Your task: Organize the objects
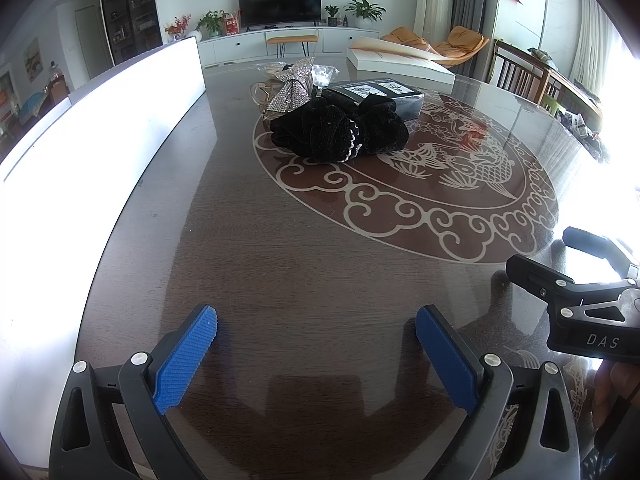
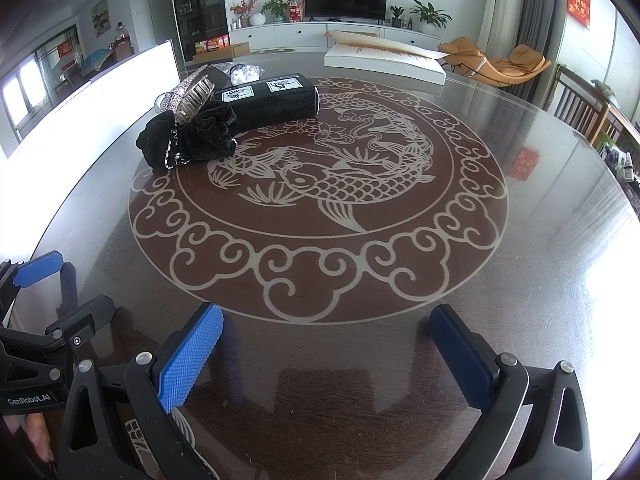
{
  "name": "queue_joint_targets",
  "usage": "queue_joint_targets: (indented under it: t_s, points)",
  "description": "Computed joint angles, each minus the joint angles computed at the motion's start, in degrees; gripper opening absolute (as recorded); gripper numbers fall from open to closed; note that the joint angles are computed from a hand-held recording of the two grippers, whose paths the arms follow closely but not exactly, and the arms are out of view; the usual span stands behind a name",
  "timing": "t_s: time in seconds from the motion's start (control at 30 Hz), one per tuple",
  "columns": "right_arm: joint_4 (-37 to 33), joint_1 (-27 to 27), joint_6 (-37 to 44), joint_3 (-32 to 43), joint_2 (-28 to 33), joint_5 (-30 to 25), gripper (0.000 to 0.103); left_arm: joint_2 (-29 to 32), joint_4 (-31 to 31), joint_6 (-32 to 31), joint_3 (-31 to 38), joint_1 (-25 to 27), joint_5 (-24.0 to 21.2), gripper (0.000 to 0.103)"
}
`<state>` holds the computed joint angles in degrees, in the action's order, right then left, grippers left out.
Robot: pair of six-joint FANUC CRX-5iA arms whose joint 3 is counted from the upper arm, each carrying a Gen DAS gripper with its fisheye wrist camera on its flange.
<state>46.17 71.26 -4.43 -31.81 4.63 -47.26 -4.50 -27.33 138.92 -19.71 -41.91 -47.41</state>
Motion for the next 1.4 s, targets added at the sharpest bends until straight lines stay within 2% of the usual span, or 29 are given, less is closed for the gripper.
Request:
queue_joint_targets:
  t_s: [0.07, 0.13, 0.17, 0.27, 0.37, 0.43, 0.47, 0.5, 0.53, 0.57, 0.6, 0.67, 0.7, 0.77, 0.83, 0.9, 0.93, 0.97, 1.0, 1.07, 1.3, 1.4]
  points:
    - [0.0, -0.02, 0.03, 0.02, 0.01, 0.01, 0.103, -2.73, 3.52, -2.72, -3.22, 2.2, 3.87, 0.101]
    - [0.01, -0.04, 0.04, 0.02, 0.02, 0.03, 0.103, -7.26, 9.5, -6.84, -9.1, 5.91, 10.98, 0.101]
    - [0.01, -0.04, 0.04, 0.02, 0.02, 0.03, 0.103, -8.95, 11.99, -8.35, -11.28, 7.39, 13.11, 0.101]
    - [0.01, -0.06, 0.05, 0.03, 0.02, 0.03, 0.103, -10.66, 15.87, -9.5, -13.48, 10.29, 15.07, 0.101]
    - [0.01, -0.07, 0.06, 0.02, 0.03, 0.04, 0.103, -9.76, 18.94, -12.19, -13.02, 12.76, 17.67, 0.101]
    - [0.01, -0.08, 0.07, 0.02, 0.02, 0.05, 0.103, -7.48, 18.32, -13.32, -10.11, 13.61, 18.43, 0.101]
    - [0.01, -0.08, 0.07, 0.02, 0.02, 0.05, 0.103, -5.76, 16.08, -13.51, -7.35, 13.55, 17.93, 0.101]
    - [0.0, -0.06, 0.05, 0.0, 0.01, 0.04, 0.103, -3.63, 11.04, -10.72, -3.41, 12.67, 15.63, 0.101]
    - [0.01, -0.09, 0.07, 0.01, 0.02, 0.06, 0.103, -1.74, 9.01, -9.93, -0.06, 12.72, 12.44, 0.101]
    - [0.03, -0.11, 0.04, -0.04, -0.03, 0.16, 0.103, 0.61, 9.97, -10.51, 2.77, 13.67, 9.68, 0.101]
    - [0.04, -0.11, 0.01, -0.04, 0.0, 0.17, 0.103, 2.45, 13.94, -12.79, 3.78, 15.42, 9.23, 0.101]
    - [0.02, -0.08, 0.0, -0.04, -0.01, 0.14, 0.103, 5.47, 26.04, -21.26, 2.96, 19.07, 11.99, 0.101]
    - [0.04, -0.11, 0.0, -0.03, 0.01, 0.17, 0.103, 7.12, 28.17, -22.85, 3.58, 19.44, 12.29, 0.101]
    - [0.03, -0.14, 0.03, -0.01, 0.02, 0.18, 0.103, 10.53, 26.53, -22.23, 7.12, 18.3, 10.55, 0.101]
    - [0.04, -0.14, 0.02, -0.01, 0.03, 0.19, 0.103, 11.01, 28.45, -25.84, 6.23, 17.62, 13.26, 0.1]
    - [0.04, -0.12, -0.01, -0.03, 0.02, 0.18, 0.103, 9.61, 38.82, -38.3, 0.66, 17.85, 18.62, 0.09]
    - [0.05, -0.14, 0.0, -0.02, 0.03, 0.21, 0.103, 9.14, 44.54, -45.22, -1.8, 17.76, 19.5, 0.089]
    - [0.04, -0.09, -0.03, -0.05, 0.0, 0.17, 0.103, 8.6, 47.26, -49.51, -3.23, 17.28, 19.11, 0.089]
    - [0.04, -0.09, -0.03, -0.05, 0.0, 0.17, 0.103, 7.48, 46.99, -51.75, -4.46, 16.58, 19.83, 0.089]
    - [0.02, -0.08, -0.02, -0.04, -0.01, 0.15, 0.103, 5.52, 43.96, -51.94, -5.31, 15.57, 18.53, 0.089]
    - [0.03, -0.11, -0.01, -0.04, 0.0, 0.17, 0.103, 3.26, 33.93, -43.41, -2.73, 14.48, 19.28, 0.09]
    - [0.03, -0.11, -0.01, -0.04, 0.0, 0.17, 0.103, 4.56, 32.28, -46.63, -0.79, 13.6, 21.06, 0.091]
